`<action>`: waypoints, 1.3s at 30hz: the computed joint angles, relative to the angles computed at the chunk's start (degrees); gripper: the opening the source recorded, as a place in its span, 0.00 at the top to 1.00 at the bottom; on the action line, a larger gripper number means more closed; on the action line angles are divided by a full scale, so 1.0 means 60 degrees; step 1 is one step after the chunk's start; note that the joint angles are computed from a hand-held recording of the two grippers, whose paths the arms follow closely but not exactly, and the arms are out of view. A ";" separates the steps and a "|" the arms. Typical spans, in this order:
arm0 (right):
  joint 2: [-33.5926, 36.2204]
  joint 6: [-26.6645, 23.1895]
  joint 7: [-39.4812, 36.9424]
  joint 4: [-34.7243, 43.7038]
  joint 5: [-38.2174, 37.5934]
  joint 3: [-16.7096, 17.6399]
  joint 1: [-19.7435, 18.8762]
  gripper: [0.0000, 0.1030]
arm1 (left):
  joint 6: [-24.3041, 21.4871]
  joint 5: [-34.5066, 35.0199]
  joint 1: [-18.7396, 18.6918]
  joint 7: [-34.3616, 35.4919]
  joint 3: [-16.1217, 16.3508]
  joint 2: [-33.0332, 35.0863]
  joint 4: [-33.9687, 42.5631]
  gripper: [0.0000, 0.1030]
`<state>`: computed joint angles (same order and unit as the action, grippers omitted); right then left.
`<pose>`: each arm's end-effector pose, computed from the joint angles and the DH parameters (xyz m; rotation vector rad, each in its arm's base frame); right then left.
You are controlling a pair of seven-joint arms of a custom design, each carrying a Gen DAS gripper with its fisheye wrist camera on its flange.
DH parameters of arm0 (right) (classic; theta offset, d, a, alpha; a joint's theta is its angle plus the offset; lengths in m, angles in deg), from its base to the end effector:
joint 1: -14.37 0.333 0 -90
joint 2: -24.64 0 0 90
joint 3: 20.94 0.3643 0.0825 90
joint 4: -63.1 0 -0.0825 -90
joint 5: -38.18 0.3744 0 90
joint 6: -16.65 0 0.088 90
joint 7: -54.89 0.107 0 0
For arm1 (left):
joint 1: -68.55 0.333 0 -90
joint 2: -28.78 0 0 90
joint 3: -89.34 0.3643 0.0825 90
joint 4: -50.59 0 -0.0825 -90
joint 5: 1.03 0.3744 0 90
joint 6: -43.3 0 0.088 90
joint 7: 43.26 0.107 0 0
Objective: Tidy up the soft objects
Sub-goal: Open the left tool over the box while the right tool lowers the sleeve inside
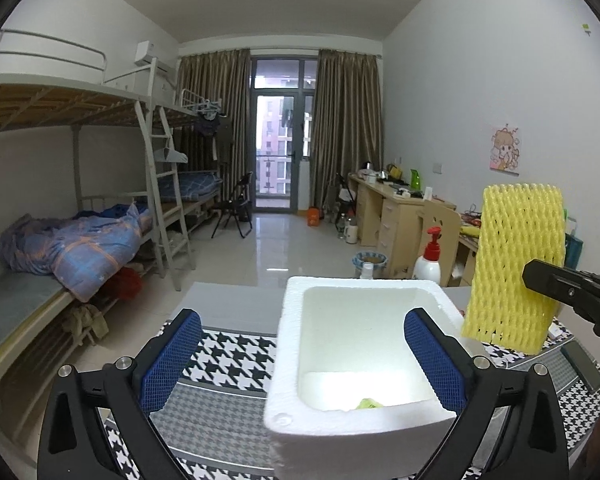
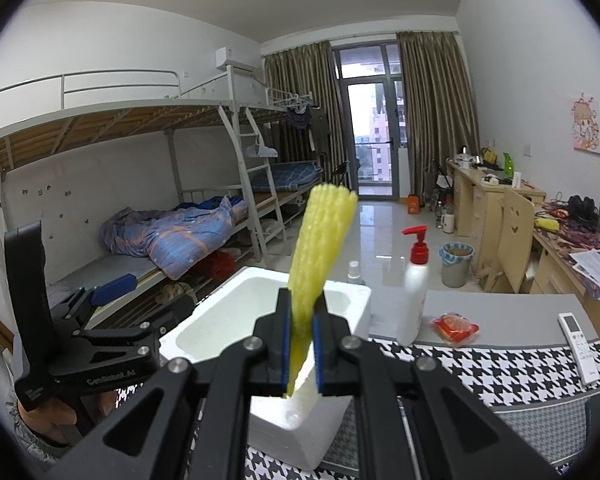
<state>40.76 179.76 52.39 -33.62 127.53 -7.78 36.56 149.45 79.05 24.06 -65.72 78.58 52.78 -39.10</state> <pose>0.5912 0.3307 0.5426 -1.8062 0.7119 -0.3287 0.4798 -0.5145 0.4973 -1.7015 1.0422 -0.7988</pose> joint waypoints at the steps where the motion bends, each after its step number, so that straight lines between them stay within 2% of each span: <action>1: 0.0017 -0.0028 0.0084 0.0015 -0.0110 -0.0002 0.0022 0.88 | -0.0041 -0.0014 -0.0010 -0.0043 0.0001 -0.0030 -0.0048 0.01; 16: 0.0400 -0.0368 0.1643 0.0288 -0.1894 0.0124 0.0089 0.88 | -0.0355 0.0058 0.0119 -0.0551 -0.0295 -0.0529 -0.0915 0.01; 32: 0.0958 -0.0059 0.3846 0.0606 -0.4367 0.0221 0.0307 0.88 | -0.0106 -0.0021 0.0352 -0.0805 -0.0490 -0.0709 -0.1394 0.01; 39: 0.1060 -0.0256 0.4705 0.0667 -0.5258 0.0221 0.0339 0.88 | 0.0036 -0.0032 0.0454 -0.0993 -0.0543 -0.0846 -0.1631 0.01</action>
<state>47.12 178.22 80.62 -29.61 95.98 -6.46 38.60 149.66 78.85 26.79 -71.68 75.32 47.71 -48.89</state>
